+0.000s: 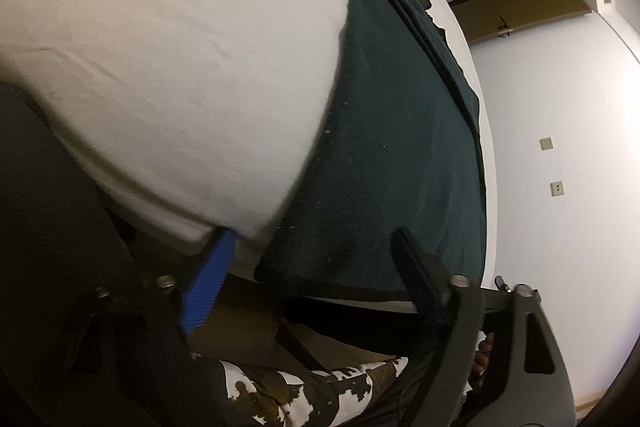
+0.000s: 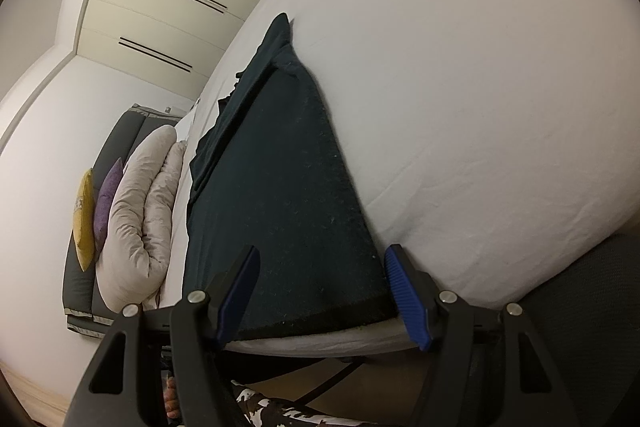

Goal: Fold small clothes
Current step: 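Move both open grippers to the hem end of the folded sweater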

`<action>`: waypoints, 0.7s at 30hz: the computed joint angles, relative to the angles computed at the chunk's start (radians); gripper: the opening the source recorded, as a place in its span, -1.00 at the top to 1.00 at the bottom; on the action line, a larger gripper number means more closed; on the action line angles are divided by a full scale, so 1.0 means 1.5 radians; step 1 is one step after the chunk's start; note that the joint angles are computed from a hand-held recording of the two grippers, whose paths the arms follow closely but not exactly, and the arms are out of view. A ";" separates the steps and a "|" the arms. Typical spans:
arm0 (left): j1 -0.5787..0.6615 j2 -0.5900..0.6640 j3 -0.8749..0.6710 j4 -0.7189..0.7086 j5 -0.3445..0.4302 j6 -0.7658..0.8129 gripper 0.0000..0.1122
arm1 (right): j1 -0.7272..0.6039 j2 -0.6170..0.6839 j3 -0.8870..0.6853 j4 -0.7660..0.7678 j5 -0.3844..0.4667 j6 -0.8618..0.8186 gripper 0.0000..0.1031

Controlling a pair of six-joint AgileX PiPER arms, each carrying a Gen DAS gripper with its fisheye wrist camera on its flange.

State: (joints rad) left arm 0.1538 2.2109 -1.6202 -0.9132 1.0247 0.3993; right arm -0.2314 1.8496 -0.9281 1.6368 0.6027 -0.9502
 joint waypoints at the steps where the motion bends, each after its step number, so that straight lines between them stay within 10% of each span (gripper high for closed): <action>1: 0.009 -0.006 0.013 -0.003 0.002 0.007 -0.11 | 0.000 -0.001 -0.001 -0.004 0.000 0.003 -0.32; 4: 0.021 0.009 0.004 -0.009 0.019 -0.001 0.43 | 0.002 0.001 -0.010 -0.019 0.003 0.019 -0.32; 21: 0.045 0.060 -0.012 -0.135 0.079 0.028 0.45 | -0.004 0.006 -0.018 -0.031 0.023 0.025 -0.29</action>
